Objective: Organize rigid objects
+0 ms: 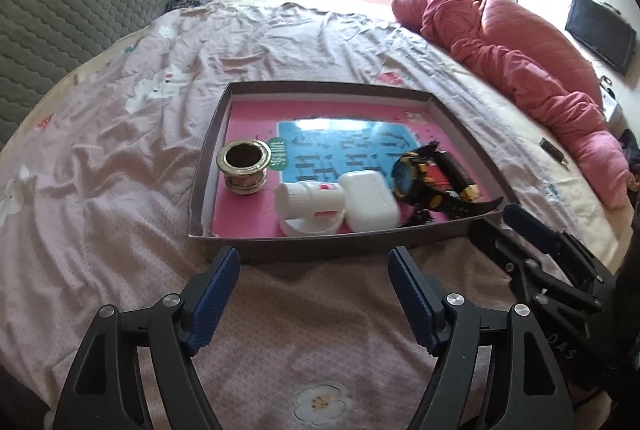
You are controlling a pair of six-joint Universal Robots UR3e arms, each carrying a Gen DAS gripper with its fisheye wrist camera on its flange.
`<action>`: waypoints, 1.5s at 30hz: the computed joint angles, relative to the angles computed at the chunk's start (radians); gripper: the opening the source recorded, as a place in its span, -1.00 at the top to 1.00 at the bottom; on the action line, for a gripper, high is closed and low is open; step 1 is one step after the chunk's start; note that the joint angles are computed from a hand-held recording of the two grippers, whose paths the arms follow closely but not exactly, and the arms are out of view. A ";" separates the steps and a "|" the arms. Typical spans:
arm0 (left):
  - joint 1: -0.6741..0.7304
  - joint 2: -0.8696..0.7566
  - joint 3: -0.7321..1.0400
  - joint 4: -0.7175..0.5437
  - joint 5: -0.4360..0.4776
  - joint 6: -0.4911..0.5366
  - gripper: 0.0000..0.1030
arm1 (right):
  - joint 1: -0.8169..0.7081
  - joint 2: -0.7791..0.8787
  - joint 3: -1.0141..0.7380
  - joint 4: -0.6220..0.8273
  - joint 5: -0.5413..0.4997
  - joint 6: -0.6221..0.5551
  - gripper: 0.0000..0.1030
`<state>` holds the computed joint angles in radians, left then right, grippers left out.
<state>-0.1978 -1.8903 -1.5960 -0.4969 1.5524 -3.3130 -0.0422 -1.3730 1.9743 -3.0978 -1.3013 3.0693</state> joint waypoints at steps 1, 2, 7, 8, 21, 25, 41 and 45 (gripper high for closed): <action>-0.003 0.006 -0.007 0.004 0.001 -0.004 -0.51 | -0.001 -0.010 0.009 0.000 -0.002 0.000 -0.13; -0.006 0.014 -0.017 0.010 -0.001 -0.007 -0.51 | -0.001 -0.024 0.015 0.008 -0.008 0.002 -0.13; -0.029 0.042 -0.063 0.039 0.019 -0.034 -0.51 | -0.007 -0.086 0.059 0.035 -0.037 0.020 -0.14; -0.037 0.046 -0.072 0.047 0.030 -0.041 -0.51 | -0.009 -0.096 0.065 0.045 -0.040 0.022 -0.14; -0.090 0.112 -0.176 0.068 0.133 -0.104 -0.52 | 0.024 -0.202 0.157 0.073 -0.083 -0.006 -0.15; -0.098 0.133 -0.212 0.090 0.138 -0.105 -0.52 | 0.047 -0.228 0.178 0.075 -0.102 -0.006 -0.15; -0.086 0.183 -0.325 0.157 0.168 -0.140 -0.52 | 0.096 -0.233 0.194 0.079 -0.171 0.009 -0.20; -0.080 0.175 -0.335 0.163 0.177 -0.145 -0.52 | 0.102 -0.212 0.189 0.076 -0.177 0.012 -0.33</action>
<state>-0.2775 -1.7154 -1.9312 -0.3335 1.7299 -3.4576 0.0596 -1.5854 2.1629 -3.0223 -1.4781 3.0810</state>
